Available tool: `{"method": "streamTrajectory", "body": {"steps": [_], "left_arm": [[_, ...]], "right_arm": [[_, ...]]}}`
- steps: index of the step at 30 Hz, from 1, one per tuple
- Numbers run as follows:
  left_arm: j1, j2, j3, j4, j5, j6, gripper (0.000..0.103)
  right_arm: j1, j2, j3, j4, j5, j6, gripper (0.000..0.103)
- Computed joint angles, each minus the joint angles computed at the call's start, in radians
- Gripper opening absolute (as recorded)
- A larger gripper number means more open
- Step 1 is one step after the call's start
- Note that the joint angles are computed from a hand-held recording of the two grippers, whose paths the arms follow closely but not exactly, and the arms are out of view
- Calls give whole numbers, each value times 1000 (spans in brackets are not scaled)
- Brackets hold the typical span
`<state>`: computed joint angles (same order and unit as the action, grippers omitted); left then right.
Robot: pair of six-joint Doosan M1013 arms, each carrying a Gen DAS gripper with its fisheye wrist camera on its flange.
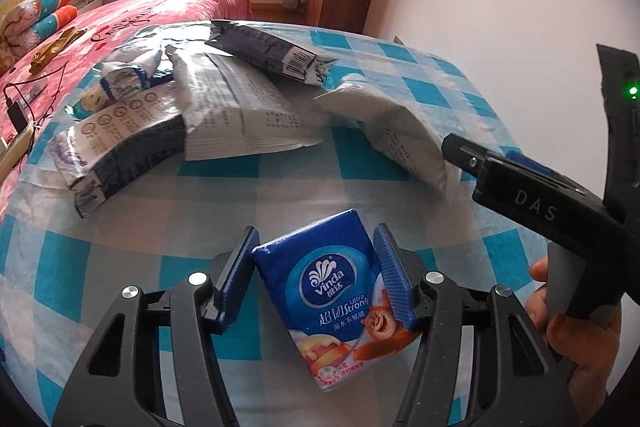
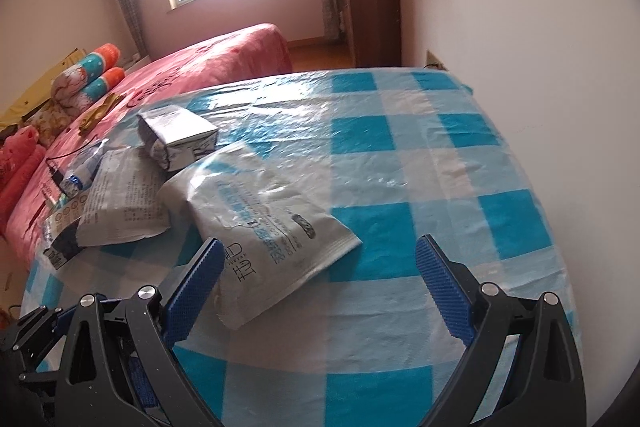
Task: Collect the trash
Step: 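Grasp the white wet-wipes packet with the right tool while the left tool holds the tissue pack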
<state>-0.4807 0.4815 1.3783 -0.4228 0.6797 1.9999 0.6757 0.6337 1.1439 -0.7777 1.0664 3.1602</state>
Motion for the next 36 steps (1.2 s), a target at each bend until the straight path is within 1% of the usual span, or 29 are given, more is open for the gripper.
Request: {"method": "streamTrajectory", "body": {"steps": [3, 6, 8, 10, 14, 16, 18, 20, 21, 23, 26, 29, 33, 35, 36], "left_arm": [[12, -4, 2, -19, -1, 17, 60], [25, -5, 4, -40, 0, 29, 60], [32, -5, 5, -50, 1, 37, 60], [37, -3, 4, -58, 4, 41, 60], [48, 0, -1, -75, 11, 50, 60], [53, 2, -5, -82, 16, 54, 60], [57, 2, -6, -87, 17, 58, 60], [62, 4, -8, -92, 20, 64, 60], [64, 4, -7, -95, 21, 66, 60], [67, 3, -5, -98, 23, 70, 60], [71, 4, -5, -105, 23, 78, 60], [75, 4, -3, -114, 25, 89, 60], [78, 3, 0, -121, 26, 100, 60], [81, 2, 3, -127, 23, 105, 60], [82, 2, 4, -129, 23, 106, 60]], "right_arm": [[-9, -15, 19, 36, -77, -12, 95], [-19, -32, 44, 63, -172, -39, 95], [-24, -36, 45, 69, -202, -68, 95], [-30, -35, 40, 76, -214, -104, 95], [-55, -23, 14, 151, -248, -239, 95], [-65, -11, -5, 191, -255, -315, 95], [-73, 10, -37, 235, -237, -398, 95], [-81, 23, -56, 270, -228, -446, 95], [-84, 25, -56, 285, -236, -456, 95], [-89, 30, -61, 301, -244, -466, 95], [-93, 39, -68, 303, -225, -467, 95], [-98, 37, -58, 321, -250, -468, 95], [-86, 48, -76, 286, -212, -462, 95], [-80, 50, -79, 274, -205, -452, 93], [-77, 51, -80, 264, -197, -446, 86]]}}
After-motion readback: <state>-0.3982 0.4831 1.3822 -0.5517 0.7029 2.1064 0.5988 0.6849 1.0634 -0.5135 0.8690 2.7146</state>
